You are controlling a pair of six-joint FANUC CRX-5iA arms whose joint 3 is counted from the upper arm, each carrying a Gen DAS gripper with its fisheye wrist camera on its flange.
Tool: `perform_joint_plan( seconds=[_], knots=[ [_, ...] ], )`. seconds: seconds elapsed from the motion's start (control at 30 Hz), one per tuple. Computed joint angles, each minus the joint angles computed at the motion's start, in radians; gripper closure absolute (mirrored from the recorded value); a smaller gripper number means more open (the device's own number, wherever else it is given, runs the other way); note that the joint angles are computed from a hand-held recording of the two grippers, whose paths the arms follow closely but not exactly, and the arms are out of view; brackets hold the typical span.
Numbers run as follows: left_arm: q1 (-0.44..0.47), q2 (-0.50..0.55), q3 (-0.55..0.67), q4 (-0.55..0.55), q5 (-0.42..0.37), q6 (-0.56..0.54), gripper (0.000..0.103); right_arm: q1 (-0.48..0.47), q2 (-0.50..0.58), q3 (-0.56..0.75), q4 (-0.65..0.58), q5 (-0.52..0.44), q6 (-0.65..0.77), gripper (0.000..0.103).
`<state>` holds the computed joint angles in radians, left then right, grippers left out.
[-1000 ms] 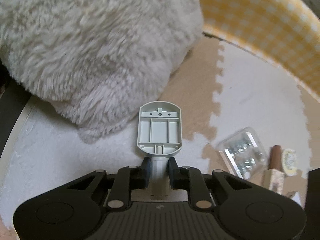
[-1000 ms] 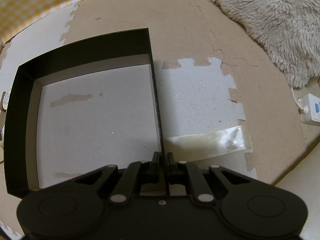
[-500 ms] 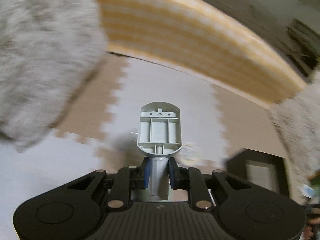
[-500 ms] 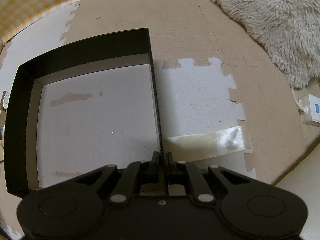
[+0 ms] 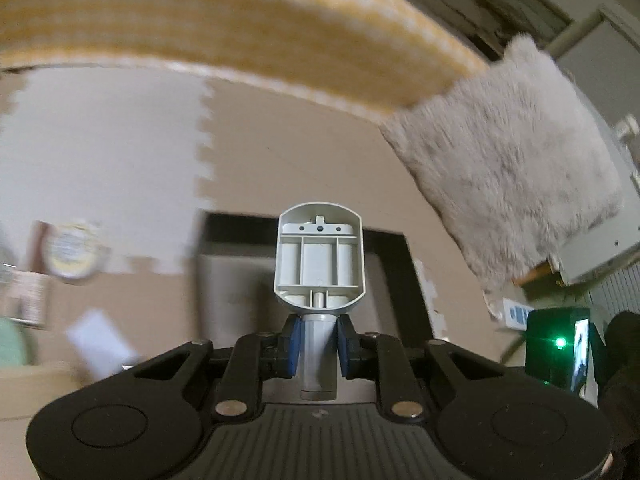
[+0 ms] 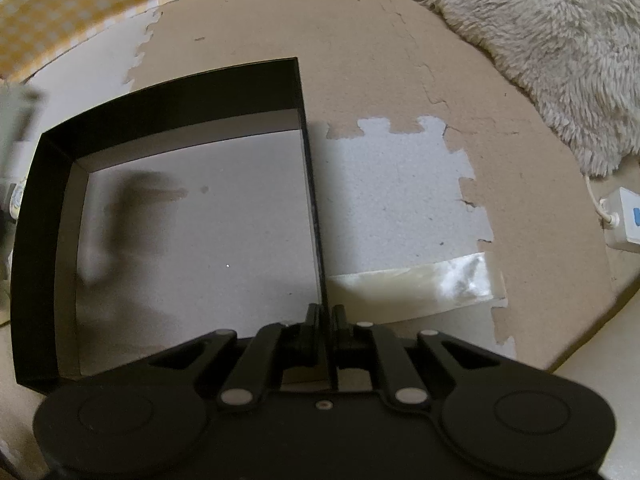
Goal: Organize rigid objects
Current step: 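Carry the white holder with the left gripper into the black box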
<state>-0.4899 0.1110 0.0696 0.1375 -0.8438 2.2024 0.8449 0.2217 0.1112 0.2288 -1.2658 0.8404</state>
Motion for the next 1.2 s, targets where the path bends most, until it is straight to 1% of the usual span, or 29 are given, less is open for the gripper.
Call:
perform_joint_plan(
  seconds=[0.07, 0.13, 0.27, 0.4, 0.53, 0.6, 0.63, 0.67, 0.7, 0.8, 0.87, 0.9, 0.97, 1.0, 1.03, 1.13, 1.2],
  knots=[
    [-0.01, 0.058, 0.039, 0.016, -0.012, -0.002, 0.083, -0.003, -0.003, -0.002, -0.005, 0.004, 0.001, 0.095],
    [-0.021, 0.121, 0.09, 0.01, -0.035, 0.02, 0.083, -0.003, -0.003, -0.002, -0.005, 0.005, 0.003, 0.095],
    [-0.022, 0.191, 0.136, 0.026, -0.045, 0.039, 0.083, -0.003, -0.005, -0.005, -0.006, 0.011, -0.001, 0.095],
    [-0.035, 0.246, 0.183, 0.012, -0.056, 0.069, 0.083, -0.007, -0.011, -0.009, -0.012, 0.018, -0.004, 0.096],
    [-0.042, 0.278, 0.195, 0.028, -0.037, 0.08, 0.083, -0.008, -0.012, -0.011, -0.013, 0.019, -0.002, 0.096],
    [-0.043, 0.282, 0.186, 0.046, -0.005, 0.075, 0.083, -0.011, -0.015, -0.013, -0.017, 0.024, -0.003, 0.096],
    [-0.038, 0.28, 0.165, 0.084, 0.02, 0.061, 0.077, -0.012, -0.016, -0.014, -0.019, 0.026, -0.004, 0.096],
    [-0.035, 0.274, 0.143, 0.112, 0.052, 0.051, 0.069, -0.014, -0.017, -0.014, -0.023, 0.027, -0.004, 0.096],
    [-0.034, 0.273, 0.133, 0.129, 0.068, 0.045, 0.065, -0.016, -0.017, -0.014, -0.024, 0.028, -0.004, 0.096],
    [-0.039, 0.277, 0.155, 0.1, 0.047, 0.049, 0.058, -0.016, -0.017, -0.014, -0.024, 0.029, -0.003, 0.096],
    [-0.034, 0.27, 0.139, 0.117, 0.056, 0.043, 0.05, -0.019, -0.017, -0.014, -0.027, 0.031, -0.003, 0.096],
    [-0.032, 0.266, 0.134, 0.119, 0.057, 0.042, 0.049, -0.019, -0.018, -0.015, -0.027, 0.031, -0.003, 0.096],
    [-0.031, 0.26, 0.136, 0.102, 0.045, 0.04, 0.044, -0.02, -0.019, -0.015, -0.029, 0.032, -0.003, 0.096],
    [-0.032, 0.258, 0.146, 0.081, 0.026, 0.042, 0.041, -0.022, -0.018, -0.015, -0.03, 0.033, -0.002, 0.096],
    [-0.033, 0.257, 0.156, 0.06, 0.004, 0.045, 0.036, -0.023, -0.018, -0.015, -0.03, 0.034, -0.001, 0.096],
    [-0.042, 0.25, 0.194, -0.028, -0.057, 0.073, 0.027, -0.025, -0.019, -0.015, -0.033, 0.034, 0.0, 0.096],
    [-0.047, 0.245, 0.219, -0.067, -0.09, 0.077, 0.022, -0.02, -0.019, -0.016, -0.029, 0.031, -0.003, 0.096]
  ],
)
